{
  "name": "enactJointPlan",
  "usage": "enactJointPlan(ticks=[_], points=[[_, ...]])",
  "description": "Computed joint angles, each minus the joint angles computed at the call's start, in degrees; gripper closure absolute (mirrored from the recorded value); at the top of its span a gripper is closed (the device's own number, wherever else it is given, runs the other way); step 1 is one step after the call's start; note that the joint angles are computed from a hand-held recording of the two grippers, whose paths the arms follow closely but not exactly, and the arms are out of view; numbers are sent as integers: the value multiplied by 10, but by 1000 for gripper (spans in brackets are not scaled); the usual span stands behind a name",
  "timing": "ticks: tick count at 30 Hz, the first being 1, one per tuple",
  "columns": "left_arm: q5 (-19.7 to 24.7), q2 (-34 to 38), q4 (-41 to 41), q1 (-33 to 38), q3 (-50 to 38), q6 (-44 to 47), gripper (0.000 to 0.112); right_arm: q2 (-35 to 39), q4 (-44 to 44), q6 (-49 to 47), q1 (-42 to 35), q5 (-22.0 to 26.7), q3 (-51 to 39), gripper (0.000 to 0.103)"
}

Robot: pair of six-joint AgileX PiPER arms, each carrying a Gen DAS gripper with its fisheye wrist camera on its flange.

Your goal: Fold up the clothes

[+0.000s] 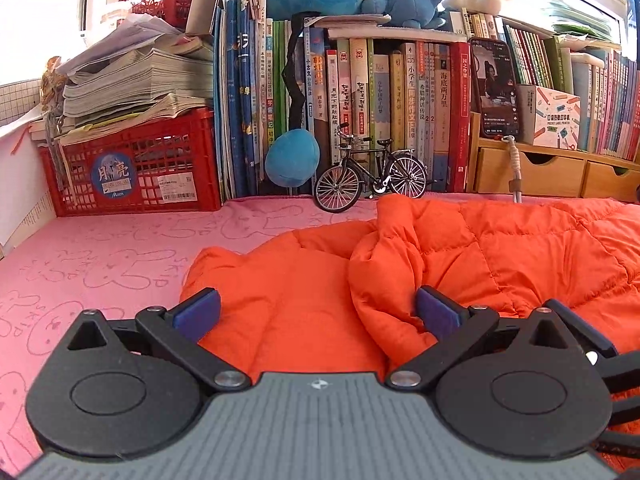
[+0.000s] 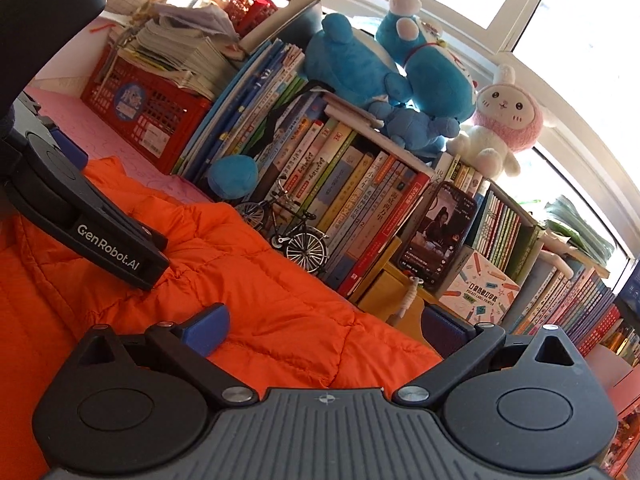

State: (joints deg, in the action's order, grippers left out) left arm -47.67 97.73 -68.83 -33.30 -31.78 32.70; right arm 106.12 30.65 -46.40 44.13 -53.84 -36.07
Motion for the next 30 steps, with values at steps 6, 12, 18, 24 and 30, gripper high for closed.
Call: enactJointPlan(ticks=[6,12,18,24,30], points=[[31,-36,39,31,6,-31,9,29,0,-14,21,-14,5,0],[107,11,25,88,-120,168,9,32,0,-18,18,6,-3,0],[42,151,-216,117,-318,463,10,20,-19,3,-4,55,-15,0],[-38,90,-157,82,-230,342,13,29,1,-19,11,25,-12,0],[-102,85,-61,-11,-172,291,10,38,21,-45,35,-25,-2,0]])
